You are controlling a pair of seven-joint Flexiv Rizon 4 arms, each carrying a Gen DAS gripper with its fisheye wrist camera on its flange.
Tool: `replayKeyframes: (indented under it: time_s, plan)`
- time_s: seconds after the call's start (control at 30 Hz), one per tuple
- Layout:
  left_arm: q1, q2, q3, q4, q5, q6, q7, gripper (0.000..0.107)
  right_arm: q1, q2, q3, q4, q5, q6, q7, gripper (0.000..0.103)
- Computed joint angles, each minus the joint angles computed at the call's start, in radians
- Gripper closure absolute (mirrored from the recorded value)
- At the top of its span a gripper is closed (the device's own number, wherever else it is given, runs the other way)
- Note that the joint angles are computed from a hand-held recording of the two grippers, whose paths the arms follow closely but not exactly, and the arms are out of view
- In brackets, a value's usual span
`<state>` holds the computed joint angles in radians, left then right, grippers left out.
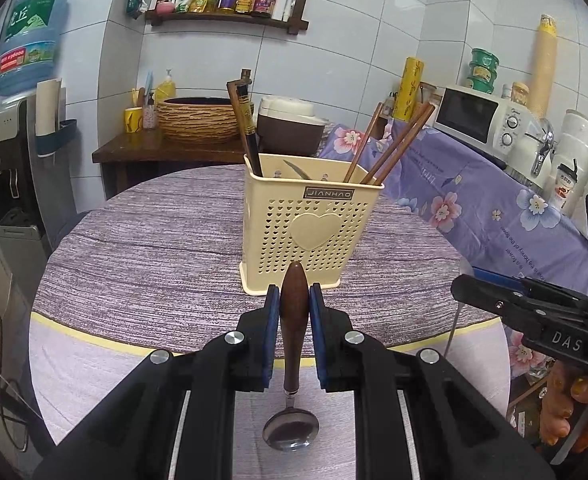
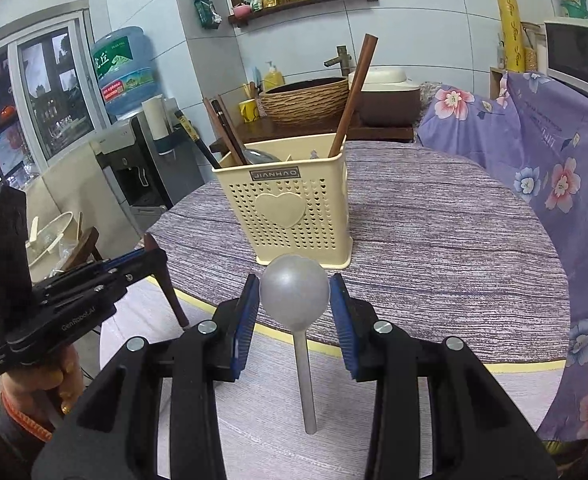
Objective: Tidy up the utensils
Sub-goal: 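Lift both held spoons upright and carry them over the cream holder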
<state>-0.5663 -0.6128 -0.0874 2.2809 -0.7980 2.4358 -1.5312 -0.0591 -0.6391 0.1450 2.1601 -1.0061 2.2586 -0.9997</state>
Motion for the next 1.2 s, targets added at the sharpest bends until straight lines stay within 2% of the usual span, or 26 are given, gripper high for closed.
replayKeyframes:
  time_s: [0.2,0.33,0.43,0.5,0.6,0.73,0.87,1.03,1.2]
  plan:
    - [0.049,0.03,0.001,-0.006,0.092,-0.02,-0.031,0.091,0.014,-0.015,0.009,-0.03,0.026,0.081,-0.012,0.066]
    - [0.046,0.079,0.025,-0.046,0.086,-0.003,0.02,0.091,0.077,0.004,0.0,-0.072,0.133,0.157,-0.075,0.066]
    - [0.055,0.12,0.031,-0.108,0.073,0.001,0.086,0.091,0.123,0.026,-0.008,-0.137,0.185,0.162,-0.082,0.066]
    - [0.058,0.132,0.029,-0.155,0.048,-0.002,0.135,0.091,0.156,0.034,-0.015,-0.186,0.229,0.142,-0.085,0.066]
    - [0.053,0.122,0.028,-0.242,-0.032,-0.008,0.238,0.091,0.168,0.019,-0.011,-0.278,0.227,0.101,-0.025,0.066]
    - [0.045,0.061,0.022,-0.378,-0.182,-0.004,0.411,0.091,0.2,-0.011,-0.02,-0.363,0.253,0.04,0.001,0.066]
    - [0.073,0.001,-0.006,-0.478,-0.279,-0.019,0.529,0.091,0.205,-0.053,-0.017,-0.427,0.245,0.004,0.025,0.066]
    - [0.102,-0.046,-0.041,-0.547,-0.351,-0.049,0.616,0.091,0.206,-0.109,-0.008,-0.486,0.236,-0.03,0.039,0.066]
    - [0.114,-0.043,-0.055,-0.527,-0.355,-0.072,0.602,0.091,0.237,-0.126,-0.031,-0.483,0.28,-0.024,-0.014,0.066]
